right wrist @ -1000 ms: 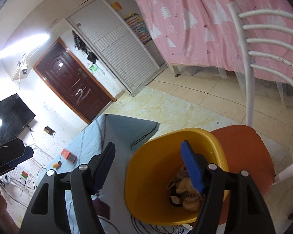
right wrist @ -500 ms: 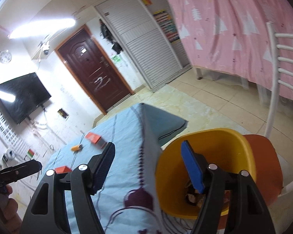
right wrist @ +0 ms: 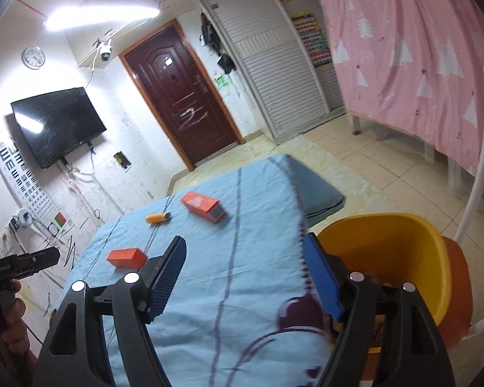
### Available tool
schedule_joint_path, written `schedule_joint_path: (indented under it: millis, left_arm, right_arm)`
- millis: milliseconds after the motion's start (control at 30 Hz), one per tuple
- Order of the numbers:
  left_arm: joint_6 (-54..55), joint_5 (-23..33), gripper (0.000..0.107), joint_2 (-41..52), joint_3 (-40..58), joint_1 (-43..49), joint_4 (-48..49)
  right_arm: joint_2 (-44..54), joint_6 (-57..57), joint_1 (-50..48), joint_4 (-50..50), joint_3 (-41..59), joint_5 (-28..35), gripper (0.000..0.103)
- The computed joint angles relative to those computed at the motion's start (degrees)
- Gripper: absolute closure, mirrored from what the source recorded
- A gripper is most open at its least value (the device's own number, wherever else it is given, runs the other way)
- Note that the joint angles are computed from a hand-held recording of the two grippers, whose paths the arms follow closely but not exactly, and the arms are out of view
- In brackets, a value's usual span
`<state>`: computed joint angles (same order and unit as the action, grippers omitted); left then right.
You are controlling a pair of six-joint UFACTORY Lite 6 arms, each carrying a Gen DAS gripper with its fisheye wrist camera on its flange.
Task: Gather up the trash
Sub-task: 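Move both tools back over the bed toward the yellow lid and orange box, then grasp the yellow lid with the left tool while the right tool grasps the orange box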
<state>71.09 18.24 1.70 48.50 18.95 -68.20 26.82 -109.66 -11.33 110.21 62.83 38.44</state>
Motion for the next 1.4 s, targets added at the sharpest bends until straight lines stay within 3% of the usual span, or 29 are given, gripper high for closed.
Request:
schedule_joint_path:
  millis: [267, 533, 633, 900, 1033, 1133, 1267, 1400]
  left_arm:
    - [12.8, 1.8, 0.034, -0.6, -3.9, 9.3, -5.0]
    - [35.0, 5.7, 0.034, 4.0, -6.9, 16.7, -17.7]
    - [43.1, 6.7, 0.026, 6.7, -7.7, 18.4, -22.4]
    - [51.7, 9.1, 0.025, 12.7, -7.1, 18.8, -25.2]
    - [53.8, 8.8, 0.026, 14.5, -6.5, 17.8, -26.9]
    - [59.4, 8.3, 0.036, 14.5, -7.5, 17.2, -31.6]
    - [62.0, 9.5, 0.067, 14.2, -8.2, 17.7, -32.9]
    - [60.1, 11.4, 0.067, 14.8, -7.7, 19.1, -30.9]
  right_arm:
    - [1.5, 3.8, 9.8, -3.0, 5.9, -5.5, 0.034]
    - [6.9, 11.9, 19.2, -9.1, 13.9, -11.7, 0.034]
    - [8.9, 15.3, 21.9, -12.4, 16.8, -14.1, 0.034]
    - [15.0, 28.6, 28.2, -25.7, 26.4, -19.0, 0.034]
    - [21.4, 44.4, 30.7, -40.8, 36.4, -20.1, 0.033]
    - [26.0, 56.5, 31.8, -53.1, 43.6, -19.8, 0.030]
    - [31.8, 68.3, 33.4, -66.0, 53.1, -17.2, 0.029]
    - [36.8, 73.7, 34.2, -72.7, 61.7, -14.0, 0.028]
